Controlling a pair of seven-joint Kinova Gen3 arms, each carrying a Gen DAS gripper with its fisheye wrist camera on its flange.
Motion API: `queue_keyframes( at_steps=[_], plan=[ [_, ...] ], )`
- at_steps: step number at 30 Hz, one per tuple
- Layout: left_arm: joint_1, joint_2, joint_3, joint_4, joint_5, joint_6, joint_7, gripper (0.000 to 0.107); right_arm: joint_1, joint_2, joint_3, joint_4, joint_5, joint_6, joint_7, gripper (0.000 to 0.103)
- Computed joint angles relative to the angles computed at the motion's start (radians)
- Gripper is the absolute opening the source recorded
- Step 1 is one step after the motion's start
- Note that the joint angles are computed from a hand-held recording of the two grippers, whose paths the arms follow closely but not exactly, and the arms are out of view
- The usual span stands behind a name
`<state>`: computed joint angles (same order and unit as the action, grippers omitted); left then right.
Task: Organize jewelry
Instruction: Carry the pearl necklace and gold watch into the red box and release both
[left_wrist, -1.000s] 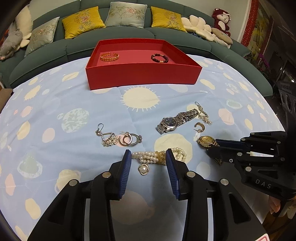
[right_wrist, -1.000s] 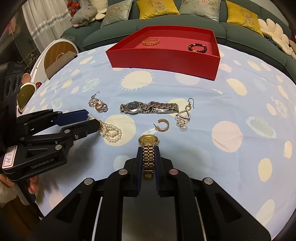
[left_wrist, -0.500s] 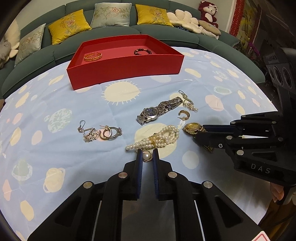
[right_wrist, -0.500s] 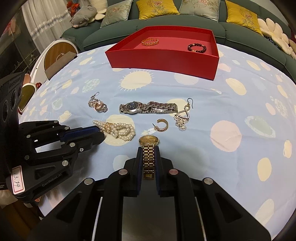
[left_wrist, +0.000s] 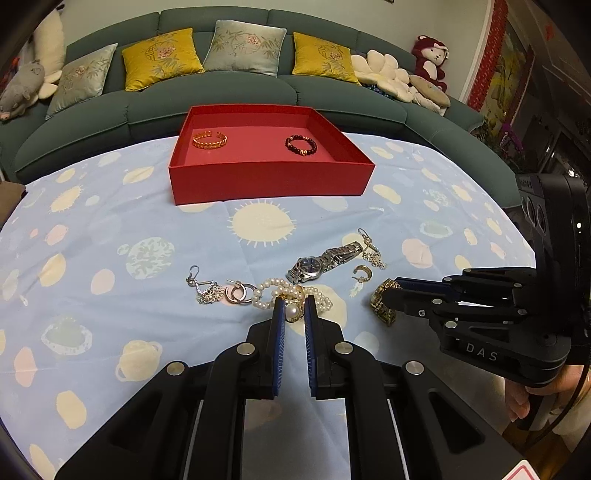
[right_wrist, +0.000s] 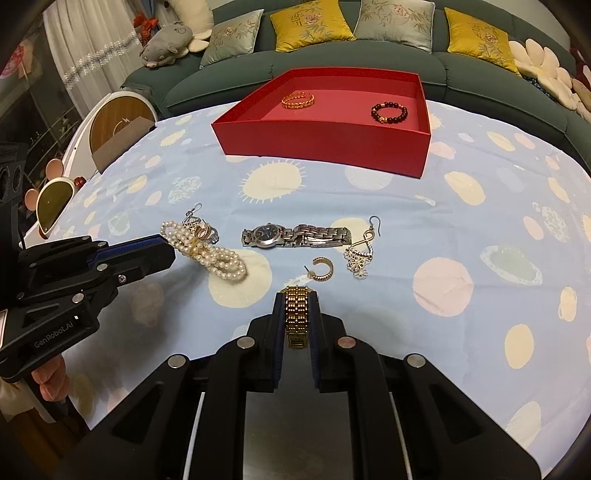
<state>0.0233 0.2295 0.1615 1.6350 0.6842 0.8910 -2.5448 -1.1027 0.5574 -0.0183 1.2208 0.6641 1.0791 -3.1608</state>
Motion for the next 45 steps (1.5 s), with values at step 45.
queue_keyframes(
  at_steps=[45],
  plan=[
    [0.143, 0.274, 0.052, -0.531, -0.246, -0.143, 0.319, 0.004, 0.176, 0.003, 0.065, -0.156, 0.130, 0.044, 0.104, 0.011]
  ],
)
